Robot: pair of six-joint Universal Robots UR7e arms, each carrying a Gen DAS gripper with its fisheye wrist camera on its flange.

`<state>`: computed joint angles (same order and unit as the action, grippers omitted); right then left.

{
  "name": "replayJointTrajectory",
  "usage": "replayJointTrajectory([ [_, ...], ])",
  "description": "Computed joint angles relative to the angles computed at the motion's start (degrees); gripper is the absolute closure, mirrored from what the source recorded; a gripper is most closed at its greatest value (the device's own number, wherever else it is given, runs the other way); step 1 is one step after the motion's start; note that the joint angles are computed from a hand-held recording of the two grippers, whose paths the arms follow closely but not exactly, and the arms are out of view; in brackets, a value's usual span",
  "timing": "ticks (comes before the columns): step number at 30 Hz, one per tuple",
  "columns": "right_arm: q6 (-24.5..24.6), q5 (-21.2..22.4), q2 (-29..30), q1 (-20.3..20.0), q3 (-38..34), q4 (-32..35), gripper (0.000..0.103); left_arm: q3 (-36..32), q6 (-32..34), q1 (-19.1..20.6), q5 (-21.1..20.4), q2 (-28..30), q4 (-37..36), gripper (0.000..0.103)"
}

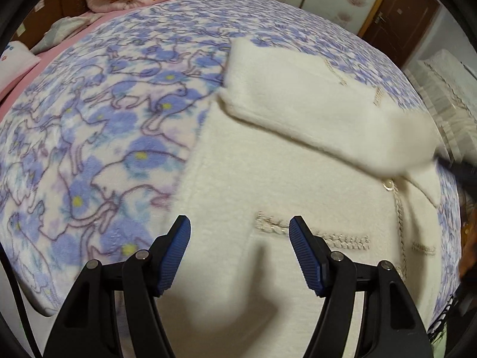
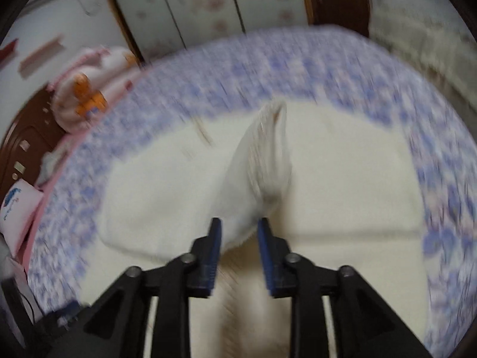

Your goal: Fold large clothes

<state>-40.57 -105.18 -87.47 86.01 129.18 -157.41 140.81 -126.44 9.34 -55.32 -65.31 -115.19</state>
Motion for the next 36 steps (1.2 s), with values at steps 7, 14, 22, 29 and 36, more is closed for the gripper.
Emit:
replayJointTrajectory([
  [7, 2.01, 3.73, -1.79, -8.44, -4.38, 9.98, 0.064, -2.02, 5.26, 4.94, 4.04, 0.32, -0.69, 0.036],
  [14, 5.31, 6.57, 7.36, -6.59, -13.95, 14.03, 0.061, -6.11, 8.01, 15.89, 12.91, -3.68, 10.14, 0.036],
  [22, 7.08, 1.23, 19.16, -3.93, -21.23, 12.54, 0.06, -4.79, 31.55, 31.24, 18.34, -7.67, -7.53, 0.036],
  [29, -3.99, -0.6, 19.29, -1.85, -17.38, 4.71, 0.088, -4.11, 47.95, 36.76, 18.12, -5.16, -27.39, 0.086],
  [36, -3.88, 9.04, 17.76, -0.83, -18.01, -1.86, 0.088, -3.7, 45.93, 33.93, 25.75, -3.92, -29.35, 0.092],
])
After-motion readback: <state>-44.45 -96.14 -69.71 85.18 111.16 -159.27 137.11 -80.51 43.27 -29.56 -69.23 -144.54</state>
